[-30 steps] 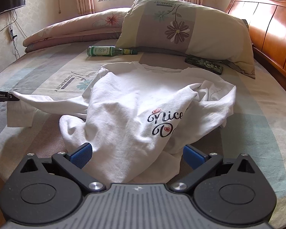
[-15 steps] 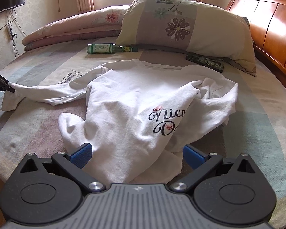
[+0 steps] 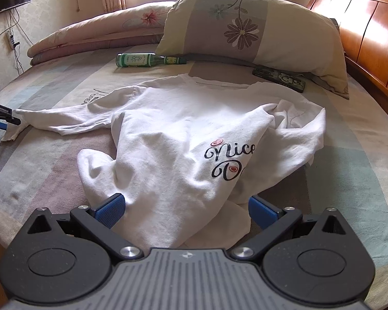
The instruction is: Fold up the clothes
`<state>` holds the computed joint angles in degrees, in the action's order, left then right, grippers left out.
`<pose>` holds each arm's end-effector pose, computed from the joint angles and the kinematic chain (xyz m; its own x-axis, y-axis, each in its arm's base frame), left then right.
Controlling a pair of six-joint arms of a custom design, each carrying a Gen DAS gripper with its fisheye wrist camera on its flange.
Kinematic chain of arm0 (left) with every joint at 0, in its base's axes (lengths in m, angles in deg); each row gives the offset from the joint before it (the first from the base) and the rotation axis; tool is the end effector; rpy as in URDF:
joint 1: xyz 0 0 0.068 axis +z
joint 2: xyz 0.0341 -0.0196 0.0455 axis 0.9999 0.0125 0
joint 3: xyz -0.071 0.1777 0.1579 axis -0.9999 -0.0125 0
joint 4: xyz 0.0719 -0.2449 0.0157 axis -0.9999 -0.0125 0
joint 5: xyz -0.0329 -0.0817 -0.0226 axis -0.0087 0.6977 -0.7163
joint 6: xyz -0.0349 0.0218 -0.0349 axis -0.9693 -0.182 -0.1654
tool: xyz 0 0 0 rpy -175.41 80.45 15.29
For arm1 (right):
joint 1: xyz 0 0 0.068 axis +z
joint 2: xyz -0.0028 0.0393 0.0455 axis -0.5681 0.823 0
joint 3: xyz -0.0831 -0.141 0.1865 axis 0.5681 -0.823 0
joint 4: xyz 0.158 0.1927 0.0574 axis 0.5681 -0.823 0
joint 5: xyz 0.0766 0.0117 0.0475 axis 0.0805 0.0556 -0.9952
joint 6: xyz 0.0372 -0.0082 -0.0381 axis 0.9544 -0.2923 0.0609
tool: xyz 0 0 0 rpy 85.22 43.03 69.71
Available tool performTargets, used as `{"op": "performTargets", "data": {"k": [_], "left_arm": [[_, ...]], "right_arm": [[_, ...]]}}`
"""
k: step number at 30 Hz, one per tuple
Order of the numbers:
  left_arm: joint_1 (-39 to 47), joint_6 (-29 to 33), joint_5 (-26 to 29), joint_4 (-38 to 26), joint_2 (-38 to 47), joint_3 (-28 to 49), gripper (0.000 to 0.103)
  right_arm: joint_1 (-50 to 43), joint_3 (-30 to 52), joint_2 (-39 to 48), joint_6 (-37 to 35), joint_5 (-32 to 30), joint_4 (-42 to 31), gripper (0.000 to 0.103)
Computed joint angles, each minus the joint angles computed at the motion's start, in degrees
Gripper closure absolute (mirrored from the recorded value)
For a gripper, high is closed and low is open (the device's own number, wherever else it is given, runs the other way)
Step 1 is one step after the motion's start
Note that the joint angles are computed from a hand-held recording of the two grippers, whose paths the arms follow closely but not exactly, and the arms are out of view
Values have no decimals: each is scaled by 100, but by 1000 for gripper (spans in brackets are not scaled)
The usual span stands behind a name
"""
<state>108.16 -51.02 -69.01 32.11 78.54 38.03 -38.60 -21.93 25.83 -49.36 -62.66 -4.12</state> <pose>0.3825 0.1260 0.0853 -0.7080 -0.3947 -0.5857 -0.3551 0.9158 -0.1879 0.2463 -0.0103 0.1286 -0.7078 -0.0687 -0.7031 -0.1512 0.9869 0.0558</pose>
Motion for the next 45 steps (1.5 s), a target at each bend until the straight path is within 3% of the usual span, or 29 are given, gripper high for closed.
{"op": "performTargets", "data": {"k": [3,10,13,15,20,23,25,28,37,45], "left_arm": [[210,-220,322,453,-506,-800,50],[578,-1277,1950,1166,-830,-1917,44],[534,-1749,2072,1761,-630,-2008,36],[537,-2064,2117,2042,-406,-1881,35],[340,-2434,1717,2214,-128,-1524,37],[-41,-2310,762,2125,-152,-1460,66],[-254,-2080,148,1878,-177,-1348,96],[-162,-2049,120,1696,-270,-1231,100],[576,-1407,-91,1050,-1173,-1044,101],[581,-889,-973,346,-1185,-711,100]], "right_arm": [[71,-7,16,6,9,7,0],[128,-61,-13,97,-30,-10,0],[169,-124,-120,93,18,-47,0],[179,-168,-202,95,43,-60,0],[178,-216,-318,189,51,-74,0],[209,-251,-352,225,77,-40,0],[233,-271,-384,225,101,-41,0],[227,-293,-495,181,131,-76,0],[212,-272,-498,241,65,28,0],[252,-288,-446,171,92,147,0]]}}
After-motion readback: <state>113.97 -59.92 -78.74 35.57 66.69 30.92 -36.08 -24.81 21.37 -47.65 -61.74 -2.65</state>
